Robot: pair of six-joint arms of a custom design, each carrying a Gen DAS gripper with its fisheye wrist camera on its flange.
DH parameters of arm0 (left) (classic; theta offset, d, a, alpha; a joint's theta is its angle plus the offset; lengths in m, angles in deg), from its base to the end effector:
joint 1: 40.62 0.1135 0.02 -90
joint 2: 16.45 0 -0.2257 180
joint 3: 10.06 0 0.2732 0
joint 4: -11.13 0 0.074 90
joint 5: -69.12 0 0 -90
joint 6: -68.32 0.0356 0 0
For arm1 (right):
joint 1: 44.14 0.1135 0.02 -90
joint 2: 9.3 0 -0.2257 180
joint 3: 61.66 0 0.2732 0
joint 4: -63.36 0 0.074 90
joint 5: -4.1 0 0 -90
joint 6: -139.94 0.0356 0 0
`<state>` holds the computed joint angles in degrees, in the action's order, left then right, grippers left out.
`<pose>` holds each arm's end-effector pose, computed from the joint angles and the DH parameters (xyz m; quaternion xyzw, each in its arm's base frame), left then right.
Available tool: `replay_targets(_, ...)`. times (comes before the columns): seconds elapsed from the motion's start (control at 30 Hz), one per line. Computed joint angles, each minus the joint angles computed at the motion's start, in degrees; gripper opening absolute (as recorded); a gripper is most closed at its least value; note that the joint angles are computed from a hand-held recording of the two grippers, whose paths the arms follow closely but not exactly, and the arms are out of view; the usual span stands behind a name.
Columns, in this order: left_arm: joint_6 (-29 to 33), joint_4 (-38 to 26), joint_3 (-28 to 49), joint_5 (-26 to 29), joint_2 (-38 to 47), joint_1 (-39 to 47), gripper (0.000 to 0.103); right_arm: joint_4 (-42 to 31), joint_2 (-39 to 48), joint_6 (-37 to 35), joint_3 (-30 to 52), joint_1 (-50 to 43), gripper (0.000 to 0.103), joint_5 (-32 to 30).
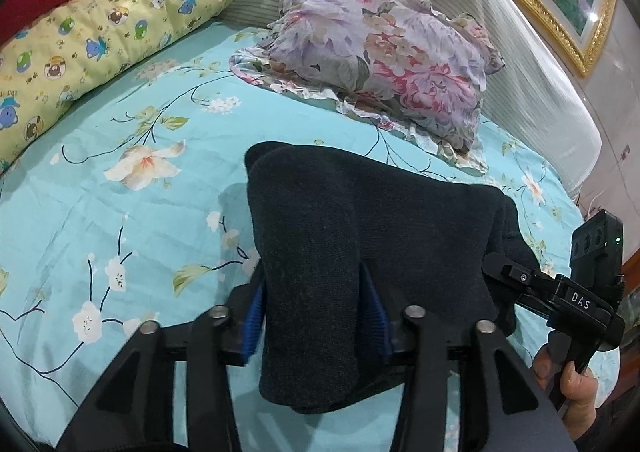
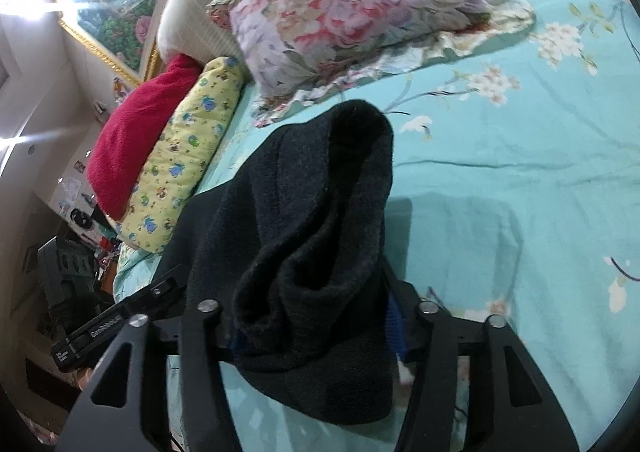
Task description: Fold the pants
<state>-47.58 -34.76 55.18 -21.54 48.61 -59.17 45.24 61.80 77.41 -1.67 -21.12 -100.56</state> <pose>0.2604 -0.0870 0.2406 -0.0615 0.9242 -0.1376 0.3510 0.2814 0.1294 0.2214 -0.0313 0.8575 0.3135 0.4068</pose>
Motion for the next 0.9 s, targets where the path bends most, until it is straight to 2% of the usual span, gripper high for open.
replay_targets(0.07, 0.33, 0.36, -0.6, -0.64, -0.17, 0.13, 0.061, 0.25, -0.82, -0.13, -1.01, -0.67, 0.06, 0.62)
replay_targets(0.17, 0.47, 1.25, -1.83, 0.08, -0.23, 0.89, 0.069, 0.88, -2.64, 0.23, -3.09, -2.3, 0.069, 0.11)
replay_targets(0.33, 0.58, 3.79, -4.73, 2.46, -0.61, 2.39, 0.075, 0.67, -3.24, -0.45, -4.46, -3.47, 0.077, 1.14)
replay_targets(0.43, 0.02, 3.4, -5.19, 2.67, -1.69, 2.55, 0.075, 0.29, -3.62, -1.06, -4.81, -3.43, 0.077, 1.84)
replay_targets(0.9, 0.01, -6.74, -5.12, -9.97, -9.69, -3.88, 0.078, -6.89, -16.3, -1.8, -8.91, -1.06, 0.079, 8.61)
